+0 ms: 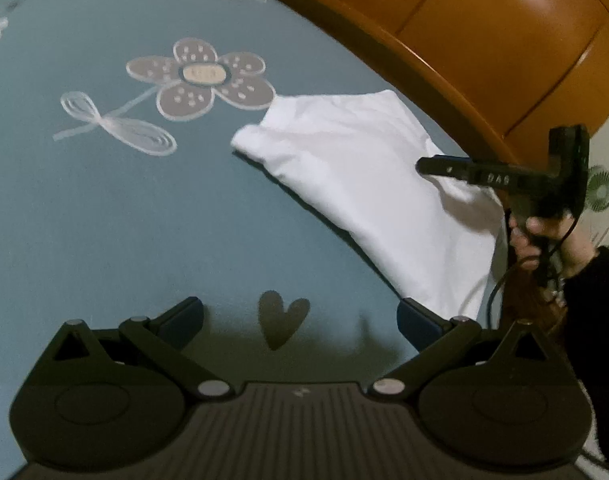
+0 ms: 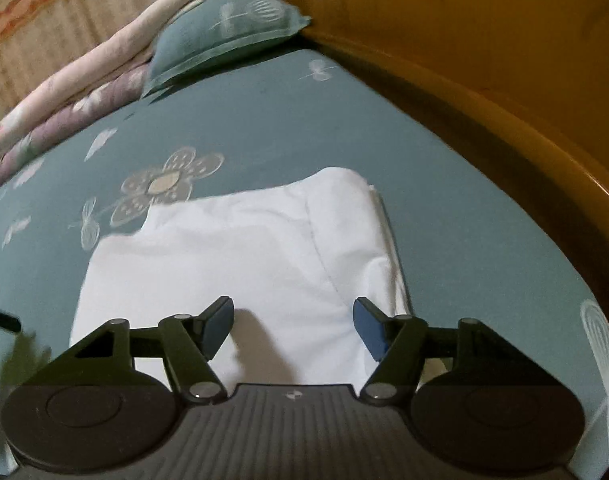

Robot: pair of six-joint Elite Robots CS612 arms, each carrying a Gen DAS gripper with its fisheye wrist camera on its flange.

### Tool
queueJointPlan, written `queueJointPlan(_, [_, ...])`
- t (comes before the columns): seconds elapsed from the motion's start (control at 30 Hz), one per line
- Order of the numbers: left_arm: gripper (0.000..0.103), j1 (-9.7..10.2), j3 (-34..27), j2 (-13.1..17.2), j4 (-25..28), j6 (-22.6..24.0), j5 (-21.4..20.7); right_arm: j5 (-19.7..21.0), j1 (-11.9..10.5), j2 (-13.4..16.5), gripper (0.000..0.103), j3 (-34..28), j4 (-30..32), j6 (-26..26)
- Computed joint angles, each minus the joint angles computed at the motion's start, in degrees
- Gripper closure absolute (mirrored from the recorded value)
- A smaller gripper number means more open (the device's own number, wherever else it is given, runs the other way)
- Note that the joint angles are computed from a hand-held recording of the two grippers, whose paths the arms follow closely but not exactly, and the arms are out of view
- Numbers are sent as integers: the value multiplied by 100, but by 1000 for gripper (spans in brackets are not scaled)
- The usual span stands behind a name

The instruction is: Fold clothes

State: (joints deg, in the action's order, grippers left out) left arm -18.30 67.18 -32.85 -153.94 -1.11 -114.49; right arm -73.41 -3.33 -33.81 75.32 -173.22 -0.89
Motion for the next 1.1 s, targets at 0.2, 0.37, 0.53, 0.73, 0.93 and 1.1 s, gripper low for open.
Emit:
queueJointPlan(0.2, [1,-29,382,-158,-405,292,264,-658,15,-191,31,460,-466,-57])
queueJointPlan(0.37, [1,-90,702,-302,-612,518,631,-409,-70,-387,30,924,-1038,515])
queueJointPlan(0.53, [1,-131,1026,-452,-972,764,859,-363,32,-484,29,1300,-1101,286])
queueJointPlan(0.73, [1,-203,1302,-607,-1117,948,1151,-748,113,-587,29,1573,-1463,204])
queueJointPlan(0.93, [1,-278,1501,-681,-1346,1078,1429,-984,69,-362,30,1228,-1486,434])
queueJointPlan(1.1, [1,-280,1576,-724,-1399,978,1462,-1218,133,-281,33,982,-1312,503])
